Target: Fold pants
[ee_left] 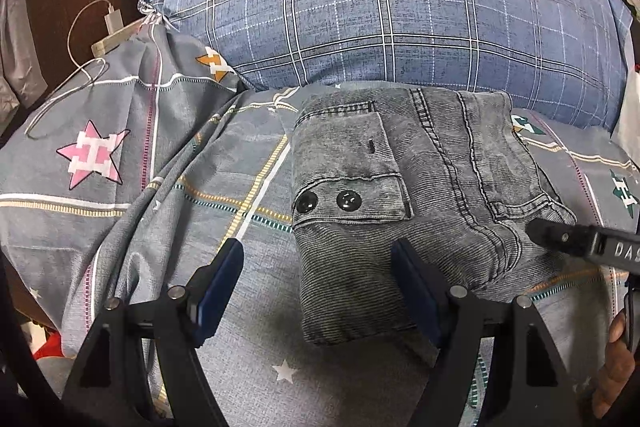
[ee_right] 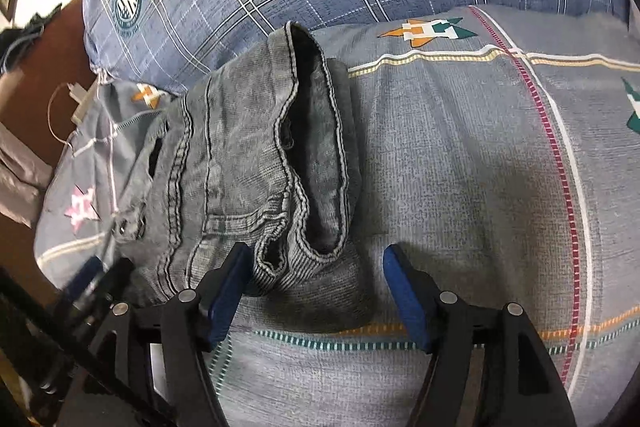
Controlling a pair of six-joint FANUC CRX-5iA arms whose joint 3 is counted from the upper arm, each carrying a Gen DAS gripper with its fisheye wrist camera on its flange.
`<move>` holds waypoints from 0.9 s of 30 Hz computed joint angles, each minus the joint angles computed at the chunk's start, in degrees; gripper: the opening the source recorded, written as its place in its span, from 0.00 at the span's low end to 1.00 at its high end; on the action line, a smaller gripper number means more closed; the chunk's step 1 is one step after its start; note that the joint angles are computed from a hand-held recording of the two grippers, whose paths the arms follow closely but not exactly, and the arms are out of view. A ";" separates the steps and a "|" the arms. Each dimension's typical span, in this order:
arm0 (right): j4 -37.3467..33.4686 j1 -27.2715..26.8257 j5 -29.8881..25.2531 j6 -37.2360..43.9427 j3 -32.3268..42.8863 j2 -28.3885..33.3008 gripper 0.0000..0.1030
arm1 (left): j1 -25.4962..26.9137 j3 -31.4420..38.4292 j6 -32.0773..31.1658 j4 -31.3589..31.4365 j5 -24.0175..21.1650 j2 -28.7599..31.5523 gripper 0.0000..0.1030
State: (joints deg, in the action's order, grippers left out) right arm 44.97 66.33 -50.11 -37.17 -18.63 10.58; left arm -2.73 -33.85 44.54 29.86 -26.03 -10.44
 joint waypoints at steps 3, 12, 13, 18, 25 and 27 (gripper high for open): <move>0.18 0.14 0.06 -0.45 -0.04 0.13 0.71 | 0.03 0.11 0.02 -0.16 -0.08 0.00 0.73; -1.72 0.80 -1.52 1.52 0.95 0.39 0.71 | 0.05 0.16 0.08 -0.23 -0.11 0.04 0.73; -2.00 0.97 -1.83 1.84 1.12 0.49 0.71 | 0.05 0.15 0.20 -0.37 -0.14 -0.03 0.73; -4.64 1.43 -3.87 5.12 3.02 1.34 0.72 | 0.03 -0.02 0.16 -0.61 0.03 -0.21 0.73; -4.79 1.22 -2.68 5.29 2.33 0.39 0.74 | 0.81 1.75 -1.00 -1.12 -2.38 0.46 0.74; -0.75 1.56 -1.17 -0.17 -0.67 -1.99 0.74 | 2.07 1.45 -4.00 3.05 -2.52 -0.34 0.74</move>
State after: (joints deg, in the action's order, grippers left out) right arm 44.22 67.89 -51.28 -37.34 -19.31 8.59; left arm -0.66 -32.40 40.54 32.92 -28.56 -10.78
